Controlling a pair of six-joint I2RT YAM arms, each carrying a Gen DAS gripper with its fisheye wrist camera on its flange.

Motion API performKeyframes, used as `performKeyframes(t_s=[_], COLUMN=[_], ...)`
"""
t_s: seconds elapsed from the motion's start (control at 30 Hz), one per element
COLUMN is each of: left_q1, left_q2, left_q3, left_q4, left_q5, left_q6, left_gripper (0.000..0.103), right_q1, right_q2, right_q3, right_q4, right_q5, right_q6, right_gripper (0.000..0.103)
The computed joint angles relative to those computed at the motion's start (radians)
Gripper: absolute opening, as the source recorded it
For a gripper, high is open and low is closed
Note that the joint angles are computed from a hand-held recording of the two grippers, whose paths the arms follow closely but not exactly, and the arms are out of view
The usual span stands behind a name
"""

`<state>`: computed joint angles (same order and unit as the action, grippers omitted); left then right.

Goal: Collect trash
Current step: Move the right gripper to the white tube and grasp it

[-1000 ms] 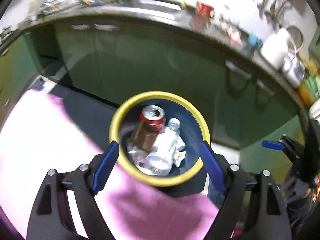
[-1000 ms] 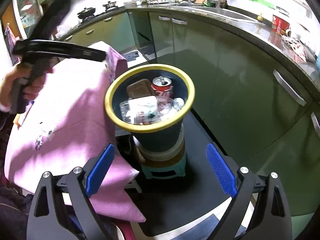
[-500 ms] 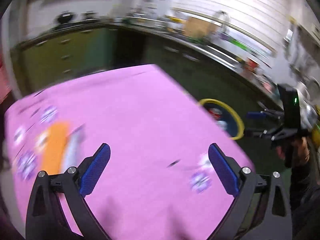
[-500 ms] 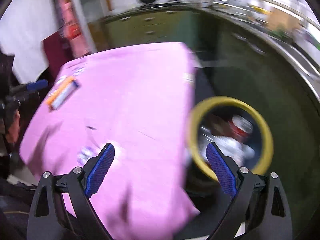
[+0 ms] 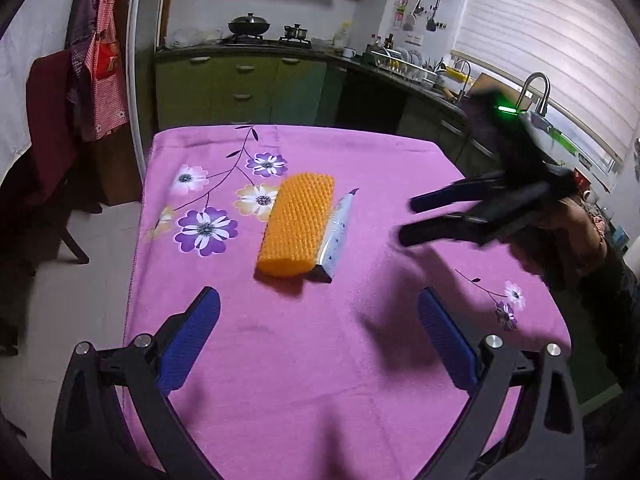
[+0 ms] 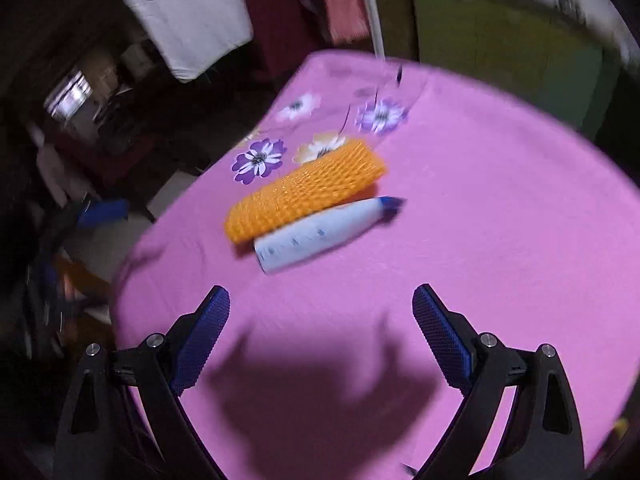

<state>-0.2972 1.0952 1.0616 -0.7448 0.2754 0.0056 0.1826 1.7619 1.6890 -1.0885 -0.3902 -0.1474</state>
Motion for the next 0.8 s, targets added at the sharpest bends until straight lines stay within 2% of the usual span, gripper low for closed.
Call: performKeyframes(t_s=[0.07,0.13,0.2,0.27,0.4,0.5,0.8], left_q1=[0.011,0.017,0.023,0.022,0.029,0.033,0.041], left_q2=[0.005,0.011,0.012,0.012,0.014,0.007,-0.012], left_q3=[-0.005,-0.008,-0.015,-0.018,-0.03,-0.036,-0.056], left_q4=[0.009,0.014,0.016,0.019,0.034,0.03,0.017], left_q5=[0.012,0.018,0.027,0.035,0.047,0.059,0.071], left_q6=[0.014,0.03,0.048,0.061,0.081,0.091,0.101], left_gripper=[0.094,0.094,0.094,0.094,0.094,0.094,0.094], right_q1=[0.036,0.032,0.021,0.009,-0.022,-0.031,-0.006], right_q2=[0.103,0.173,0.22,0.251,0.351,0.383,0.508], right_q3=[0.112,0.196,0.264,0.313,0.441,0.48,0.655], right_q4=[-0.024,-0.055,-0.082,-0.107,-0.188,-0.224,-0.289], right_q5=[0.077,0.068,0.064,0.072,0.042,0.025,-0.007], right_q6=[0.1,0.162,0.208,0.233,0.271,0.292,0.362], right_gripper=[0.083,0.065,0.059,0.059,0.05,0.045,0.045])
